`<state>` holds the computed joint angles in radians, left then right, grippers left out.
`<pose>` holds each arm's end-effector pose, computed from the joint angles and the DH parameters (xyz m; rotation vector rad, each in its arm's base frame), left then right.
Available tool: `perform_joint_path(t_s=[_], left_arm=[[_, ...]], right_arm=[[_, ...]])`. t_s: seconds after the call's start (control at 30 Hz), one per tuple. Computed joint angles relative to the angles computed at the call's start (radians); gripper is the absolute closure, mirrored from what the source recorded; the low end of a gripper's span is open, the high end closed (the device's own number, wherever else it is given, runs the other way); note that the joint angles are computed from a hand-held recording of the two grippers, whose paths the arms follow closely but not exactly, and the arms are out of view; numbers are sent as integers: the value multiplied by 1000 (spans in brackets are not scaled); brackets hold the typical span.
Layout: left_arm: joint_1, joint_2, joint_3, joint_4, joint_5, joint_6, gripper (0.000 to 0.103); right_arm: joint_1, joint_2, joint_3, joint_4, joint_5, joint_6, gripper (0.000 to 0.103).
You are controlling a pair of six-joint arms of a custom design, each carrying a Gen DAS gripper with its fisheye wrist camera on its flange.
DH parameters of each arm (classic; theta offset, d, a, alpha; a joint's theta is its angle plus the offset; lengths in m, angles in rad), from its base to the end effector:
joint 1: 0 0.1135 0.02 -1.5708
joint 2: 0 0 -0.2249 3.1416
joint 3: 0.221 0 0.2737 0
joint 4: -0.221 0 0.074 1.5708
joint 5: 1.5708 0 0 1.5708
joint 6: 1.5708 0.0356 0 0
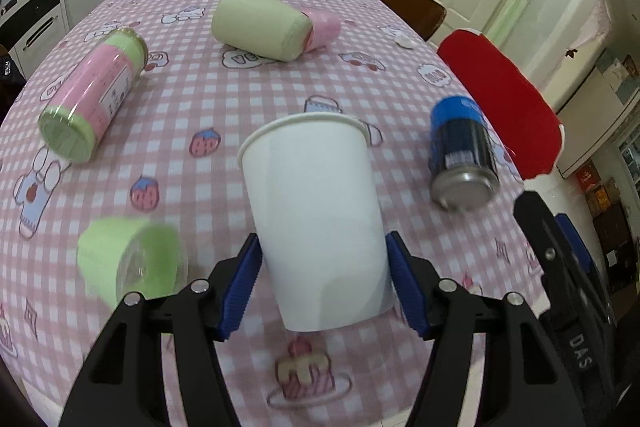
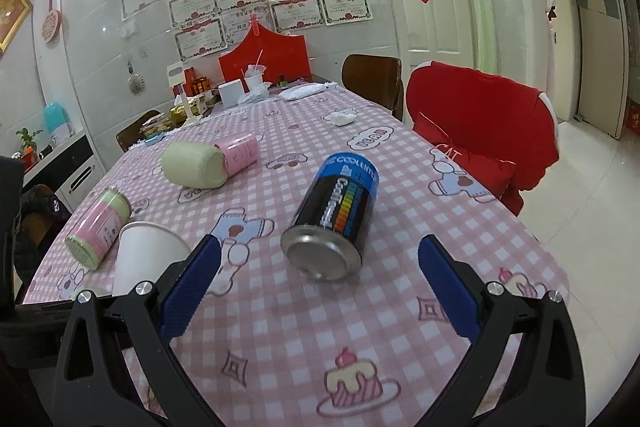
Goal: Flip cup upside down
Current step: 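Carry the white cup with the left gripper toward the right gripper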
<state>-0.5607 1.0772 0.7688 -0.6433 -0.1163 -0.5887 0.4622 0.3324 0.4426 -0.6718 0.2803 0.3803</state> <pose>0.2135 -0.1292 0.1986 -0.0829 2.5417 -0.3178 0.1457 0.0616 0.2183 0.0778 2.1133 0.2047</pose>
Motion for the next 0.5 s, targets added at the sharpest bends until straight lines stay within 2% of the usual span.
perform_joint_path(t_s=[0.23,0.4,0.5], left_arm=[[-86,-114,-86,-36,-28,-45,40],[-81,-176,-144,-35,-8,-45,40],[-67,-193,-156,-50,25,-40,39]], right_arm=[[110,-79,-2,-116,88,59,8],[135,-91,3,-144,89,82,8],[120,-73,7,-139,26,93,8]])
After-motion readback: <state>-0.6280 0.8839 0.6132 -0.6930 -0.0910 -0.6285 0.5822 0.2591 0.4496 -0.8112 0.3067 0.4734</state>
